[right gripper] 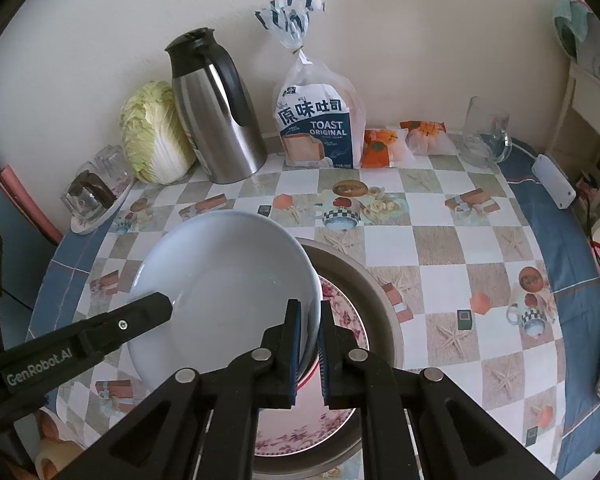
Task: Organize plates and bowls
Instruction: 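Lower the round bowl onto the bowl stack in the basin, then open both grippers to release the round bowl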
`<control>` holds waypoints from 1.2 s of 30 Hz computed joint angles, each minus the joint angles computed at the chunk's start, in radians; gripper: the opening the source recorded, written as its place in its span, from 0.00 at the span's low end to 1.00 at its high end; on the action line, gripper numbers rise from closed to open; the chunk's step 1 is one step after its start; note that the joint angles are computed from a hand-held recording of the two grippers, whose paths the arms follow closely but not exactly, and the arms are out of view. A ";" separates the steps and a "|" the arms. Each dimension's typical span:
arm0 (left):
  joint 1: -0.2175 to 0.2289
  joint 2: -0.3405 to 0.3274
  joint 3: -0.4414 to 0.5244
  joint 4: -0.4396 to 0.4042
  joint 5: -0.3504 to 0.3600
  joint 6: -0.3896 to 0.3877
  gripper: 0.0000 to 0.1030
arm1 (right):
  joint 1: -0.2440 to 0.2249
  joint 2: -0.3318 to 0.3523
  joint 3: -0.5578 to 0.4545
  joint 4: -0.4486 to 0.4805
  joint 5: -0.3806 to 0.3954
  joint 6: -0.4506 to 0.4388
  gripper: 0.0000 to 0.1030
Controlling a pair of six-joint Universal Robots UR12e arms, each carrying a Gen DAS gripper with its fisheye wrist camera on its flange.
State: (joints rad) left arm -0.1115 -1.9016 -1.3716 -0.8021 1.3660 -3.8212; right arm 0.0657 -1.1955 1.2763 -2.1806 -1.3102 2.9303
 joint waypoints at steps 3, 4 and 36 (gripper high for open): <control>0.001 -0.001 0.000 0.001 -0.004 -0.005 0.07 | 0.000 0.000 0.001 -0.004 0.000 -0.001 0.09; 0.001 -0.001 0.000 -0.001 -0.005 -0.006 0.08 | 0.000 0.000 0.002 -0.005 0.001 -0.001 0.09; -0.035 0.018 -0.001 0.007 0.219 0.056 0.83 | -0.012 -0.019 0.036 -0.096 -0.018 -0.011 0.76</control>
State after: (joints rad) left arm -0.1465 -1.8834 -1.3729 -0.7951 1.5853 -3.7653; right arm 0.0540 -1.2147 1.3124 -2.2763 -1.3278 2.9194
